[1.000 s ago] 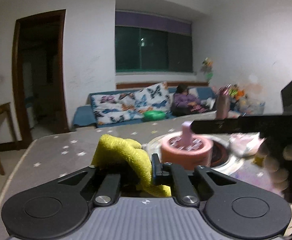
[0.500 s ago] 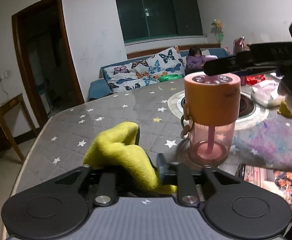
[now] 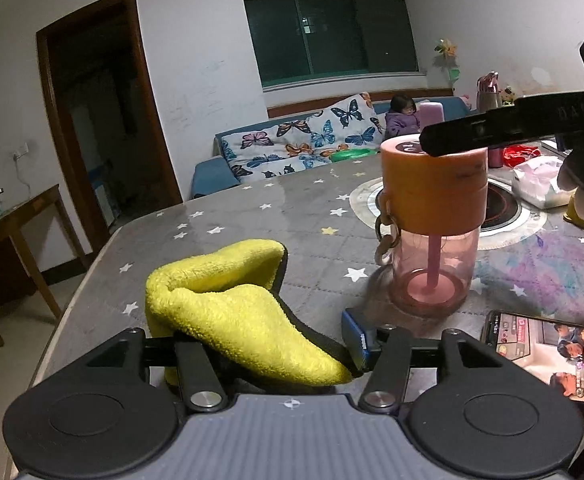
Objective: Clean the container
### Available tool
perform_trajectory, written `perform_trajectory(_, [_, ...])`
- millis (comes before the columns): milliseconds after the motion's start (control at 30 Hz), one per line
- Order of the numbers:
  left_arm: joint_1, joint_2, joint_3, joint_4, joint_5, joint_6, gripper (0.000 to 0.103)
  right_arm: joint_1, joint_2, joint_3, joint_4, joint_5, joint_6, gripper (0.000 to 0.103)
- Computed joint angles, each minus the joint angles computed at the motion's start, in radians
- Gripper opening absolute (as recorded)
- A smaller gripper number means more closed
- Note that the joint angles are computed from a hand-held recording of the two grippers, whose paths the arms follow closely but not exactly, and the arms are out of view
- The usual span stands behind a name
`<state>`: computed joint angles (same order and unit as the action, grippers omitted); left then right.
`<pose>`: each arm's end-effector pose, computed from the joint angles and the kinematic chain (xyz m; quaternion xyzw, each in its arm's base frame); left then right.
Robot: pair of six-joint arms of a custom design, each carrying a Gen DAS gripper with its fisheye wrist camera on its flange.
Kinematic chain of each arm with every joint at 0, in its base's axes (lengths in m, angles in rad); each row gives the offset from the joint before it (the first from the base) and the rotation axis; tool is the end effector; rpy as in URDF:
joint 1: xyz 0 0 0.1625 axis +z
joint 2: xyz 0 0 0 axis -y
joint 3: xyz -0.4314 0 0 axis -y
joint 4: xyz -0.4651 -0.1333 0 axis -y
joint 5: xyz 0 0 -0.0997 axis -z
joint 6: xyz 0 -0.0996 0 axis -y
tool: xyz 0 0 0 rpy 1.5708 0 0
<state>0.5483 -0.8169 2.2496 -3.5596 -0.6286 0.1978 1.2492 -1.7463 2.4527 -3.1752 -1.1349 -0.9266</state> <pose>-0.2938 -0.4300 0.0192 0.3889 0.7736 -0.3990 0.3018 0.0364 -0.4456 0.3071 0.3516 -0.8117 0.4577 0.0896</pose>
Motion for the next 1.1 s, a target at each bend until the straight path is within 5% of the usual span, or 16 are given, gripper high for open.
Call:
perform_trajectory(133, [-0.001,-0.007,0.010,-0.011,0.000,-0.011,0.064,-0.002,-0.022,0.011,0.012,0.000,-0.031,0.098])
perform_trajectory(500, [-0.007,-0.010,0.021,0.003,0.020,-0.012,0.083,0.032,0.040,-0.017,0.070,-0.105,-0.190,0.101])
perform_trajectory(800, [-0.001,-0.034,0.034,0.024,0.031,-0.100,0.103,0.020,0.085,-0.069,0.131,-0.084,-0.125,0.098])
perform_trajectory(900, [-0.004,-0.044,0.041,0.048,0.063,-0.135,0.103,0.019,0.084,-0.074,0.155,-0.081,-0.105,0.086])
perform_trajectory(1100, [0.003,-0.069,0.061,0.027,0.090,-0.218,0.103,0.023,0.096,-0.078,0.139,-0.091,-0.059,0.085])
